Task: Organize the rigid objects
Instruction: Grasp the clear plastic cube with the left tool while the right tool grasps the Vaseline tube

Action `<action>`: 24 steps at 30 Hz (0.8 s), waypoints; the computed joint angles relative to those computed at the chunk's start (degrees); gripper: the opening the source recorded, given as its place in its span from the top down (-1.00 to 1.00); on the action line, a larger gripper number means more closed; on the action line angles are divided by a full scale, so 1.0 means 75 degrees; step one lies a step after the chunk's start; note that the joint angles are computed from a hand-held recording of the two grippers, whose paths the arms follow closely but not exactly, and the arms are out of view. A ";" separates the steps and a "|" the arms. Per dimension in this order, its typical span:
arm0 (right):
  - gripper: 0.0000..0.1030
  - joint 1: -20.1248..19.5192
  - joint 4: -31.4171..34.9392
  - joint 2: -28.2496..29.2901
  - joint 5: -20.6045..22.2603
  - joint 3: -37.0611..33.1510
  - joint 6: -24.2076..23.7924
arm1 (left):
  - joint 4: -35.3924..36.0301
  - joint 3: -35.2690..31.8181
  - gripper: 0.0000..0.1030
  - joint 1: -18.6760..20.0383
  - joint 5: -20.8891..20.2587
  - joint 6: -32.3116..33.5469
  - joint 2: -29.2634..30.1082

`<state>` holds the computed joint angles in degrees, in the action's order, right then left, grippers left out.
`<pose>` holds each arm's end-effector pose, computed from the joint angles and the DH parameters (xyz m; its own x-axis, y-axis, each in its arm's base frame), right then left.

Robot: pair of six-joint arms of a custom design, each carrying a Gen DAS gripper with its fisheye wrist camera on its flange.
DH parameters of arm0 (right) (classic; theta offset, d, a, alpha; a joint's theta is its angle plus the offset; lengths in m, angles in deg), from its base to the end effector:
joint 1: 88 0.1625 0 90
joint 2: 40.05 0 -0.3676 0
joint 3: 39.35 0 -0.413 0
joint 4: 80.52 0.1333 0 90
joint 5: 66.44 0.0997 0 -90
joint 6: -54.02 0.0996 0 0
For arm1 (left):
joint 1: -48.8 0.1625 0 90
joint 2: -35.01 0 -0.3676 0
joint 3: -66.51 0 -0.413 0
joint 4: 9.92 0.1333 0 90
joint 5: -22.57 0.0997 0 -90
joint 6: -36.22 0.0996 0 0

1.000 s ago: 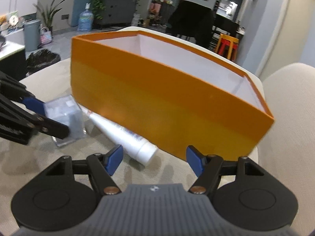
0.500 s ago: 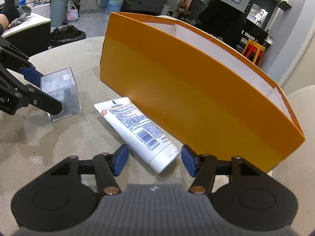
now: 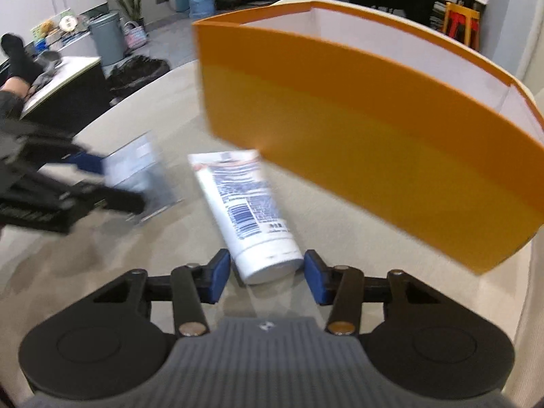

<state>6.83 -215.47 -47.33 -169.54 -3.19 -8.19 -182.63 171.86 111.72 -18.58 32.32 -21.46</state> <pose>0.1818 -0.8366 -0.0560 -0.3834 -0.8562 0.3464 -0.9010 0.4292 0.0636 -0.0849 -0.6237 0.1589 -0.8007 -0.1238 -0.5862 0.3245 0.7329 -0.5980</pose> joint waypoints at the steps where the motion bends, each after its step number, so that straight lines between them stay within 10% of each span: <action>1: 0.05 0.0008 -0.0010 -0.0196 0.0036 0.0331 -0.0010 | 0.0020 0.0017 -0.06 -0.0011 0.0026 0.0009 -0.0020; 7: -0.19 0.0041 -0.1006 -0.0773 0.0320 0.1638 -0.0119 | -0.0071 0.0113 -0.12 -0.0023 0.0117 0.0041 -0.0121; 24: -0.20 0.0045 -0.3001 -0.0293 0.0438 0.1752 0.1107 | -0.1801 -0.0087 -0.19 0.0159 0.0337 0.0521 0.0621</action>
<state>7.16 -237.98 -49.53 -166.26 9.95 0.11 -196.13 171.21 112.92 -16.06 36.23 -16.80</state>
